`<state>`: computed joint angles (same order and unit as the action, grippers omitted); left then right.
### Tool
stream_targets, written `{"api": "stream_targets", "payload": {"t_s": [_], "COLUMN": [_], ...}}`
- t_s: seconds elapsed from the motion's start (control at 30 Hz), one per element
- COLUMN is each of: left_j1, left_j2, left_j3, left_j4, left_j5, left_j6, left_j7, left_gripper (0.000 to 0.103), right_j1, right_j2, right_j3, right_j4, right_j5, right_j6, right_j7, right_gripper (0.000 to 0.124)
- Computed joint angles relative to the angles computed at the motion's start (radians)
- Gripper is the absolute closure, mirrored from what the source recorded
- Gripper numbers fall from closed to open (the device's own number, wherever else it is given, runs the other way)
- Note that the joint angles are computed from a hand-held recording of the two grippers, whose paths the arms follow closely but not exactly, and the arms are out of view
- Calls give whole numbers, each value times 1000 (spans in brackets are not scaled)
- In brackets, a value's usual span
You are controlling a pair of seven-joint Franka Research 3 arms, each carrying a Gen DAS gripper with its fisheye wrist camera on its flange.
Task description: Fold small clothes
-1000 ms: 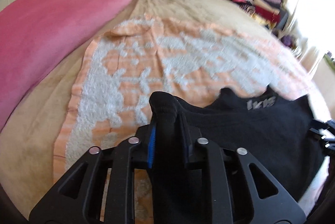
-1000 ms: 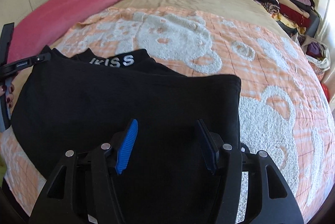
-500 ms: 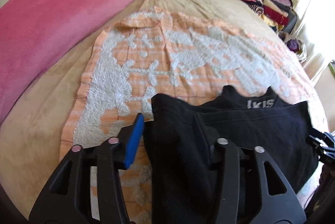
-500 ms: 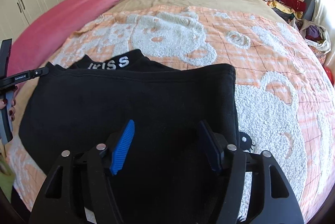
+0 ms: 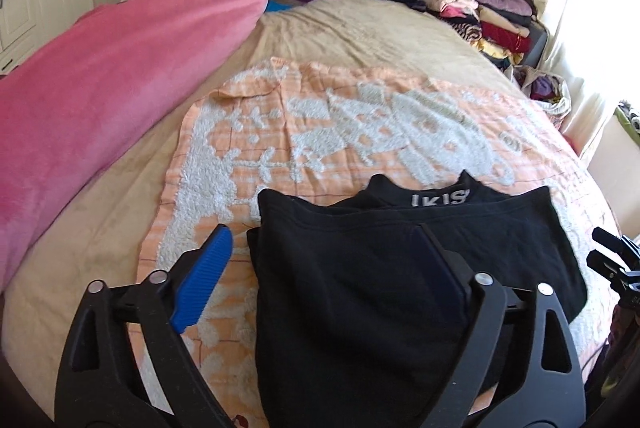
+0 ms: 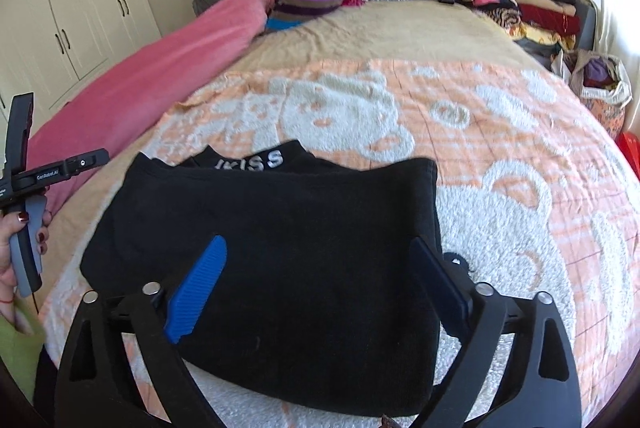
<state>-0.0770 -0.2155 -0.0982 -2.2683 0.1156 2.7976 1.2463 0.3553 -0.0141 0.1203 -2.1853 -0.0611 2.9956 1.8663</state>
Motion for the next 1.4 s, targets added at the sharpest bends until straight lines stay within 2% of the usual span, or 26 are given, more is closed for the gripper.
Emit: {"api": "stream_targets", "payload": {"t_s": [0.1, 0.17, 0.3, 0.53, 0.73, 0.93, 1.13, 1.4], "left_j1": [14, 10, 14, 9, 1, 0, 5, 5], "left_j2": [-35, -47, -87, -127, -157, -174, -185, -187], "left_j3": [-21, -24, -35, -43, -40, -39, -37, -25], "left_j4": [-19, -18, -37, -51, -61, -65, -72, -79], "left_j5": [44, 55, 90, 137, 146, 151, 155, 142], "left_j6": [-5, -17, -12, -48, -73, -87, -92, -92], "left_j7": [-43, -50, -93, -139, -153, -160, -170, -168], "left_gripper": [10, 10, 10, 10, 10, 10, 10, 10], "right_j1": [3, 6, -17, -76, -86, -85, -133, -127], "right_j2": [-22, -38, -59, -95, -118, -142, -156, -150], "right_j3": [4, 7, 29, 78, 92, 109, 165, 169], "right_j4": [-12, -18, -19, -25, -26, -25, -6, 26], "right_j5": [40, 68, -12, -182, -226, -212, -323, -352], "right_j6": [14, 20, 17, 7, 6, 16, 11, 19], "right_j7": [-31, -56, 11, 161, 192, 168, 228, 239], "right_gripper": [30, 30, 30, 25, 25, 25, 25, 25]}}
